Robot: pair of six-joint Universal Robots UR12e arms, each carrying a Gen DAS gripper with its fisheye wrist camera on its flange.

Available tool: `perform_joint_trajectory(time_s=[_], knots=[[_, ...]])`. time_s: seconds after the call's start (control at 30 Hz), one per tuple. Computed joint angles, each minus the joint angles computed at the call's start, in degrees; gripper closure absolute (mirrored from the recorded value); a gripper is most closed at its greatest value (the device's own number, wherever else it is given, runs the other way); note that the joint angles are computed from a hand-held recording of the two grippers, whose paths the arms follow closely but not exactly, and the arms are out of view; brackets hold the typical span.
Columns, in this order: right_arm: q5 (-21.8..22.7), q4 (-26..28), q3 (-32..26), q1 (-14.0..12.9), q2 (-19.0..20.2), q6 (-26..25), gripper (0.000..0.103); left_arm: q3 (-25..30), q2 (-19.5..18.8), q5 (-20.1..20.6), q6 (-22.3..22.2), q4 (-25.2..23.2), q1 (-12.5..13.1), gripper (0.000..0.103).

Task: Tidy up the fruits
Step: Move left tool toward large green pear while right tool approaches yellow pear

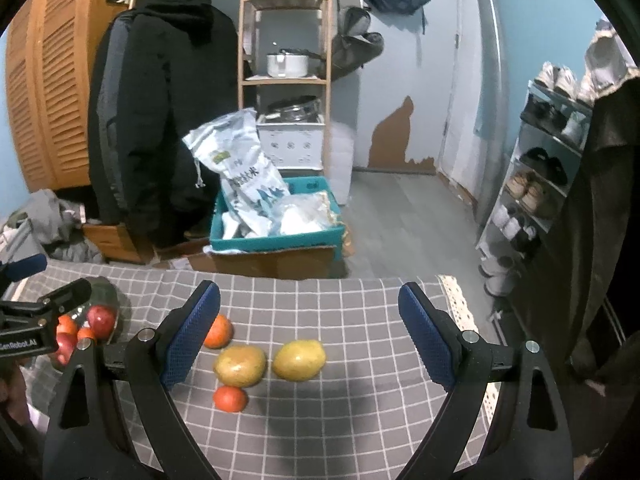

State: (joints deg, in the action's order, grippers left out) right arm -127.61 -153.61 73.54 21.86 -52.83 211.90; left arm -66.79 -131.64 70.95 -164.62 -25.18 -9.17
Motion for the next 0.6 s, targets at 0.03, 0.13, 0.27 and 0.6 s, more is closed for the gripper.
perform_joint_trajectory(time_s=[0.03, 0.13, 0.27, 0.6], knots=[[0.2, 0.2, 0.1, -0.1, 0.0, 0.3, 0.013, 0.2, -0.2, 0.1, 0.1, -0.3, -0.1, 0.001], [1.4, 1.1, 0.6, -0.6, -0.2, 1.1, 0.013, 0.4, -0.5, -0.1, 0.7, -1.1, -0.5, 0.001], [3.6, 2.3, 1.2, -1.2, -0.3, 2.8, 0.013, 1.2, -1.3, 0.8, 1.8, -3.0, -1.1, 0.001], [8.1, 7.8, 1.4, -2.6, 0.3, 6.6, 0.013, 3.9, -3.8, 1.9, 3.5, -9.4, -2.4, 0.001]])
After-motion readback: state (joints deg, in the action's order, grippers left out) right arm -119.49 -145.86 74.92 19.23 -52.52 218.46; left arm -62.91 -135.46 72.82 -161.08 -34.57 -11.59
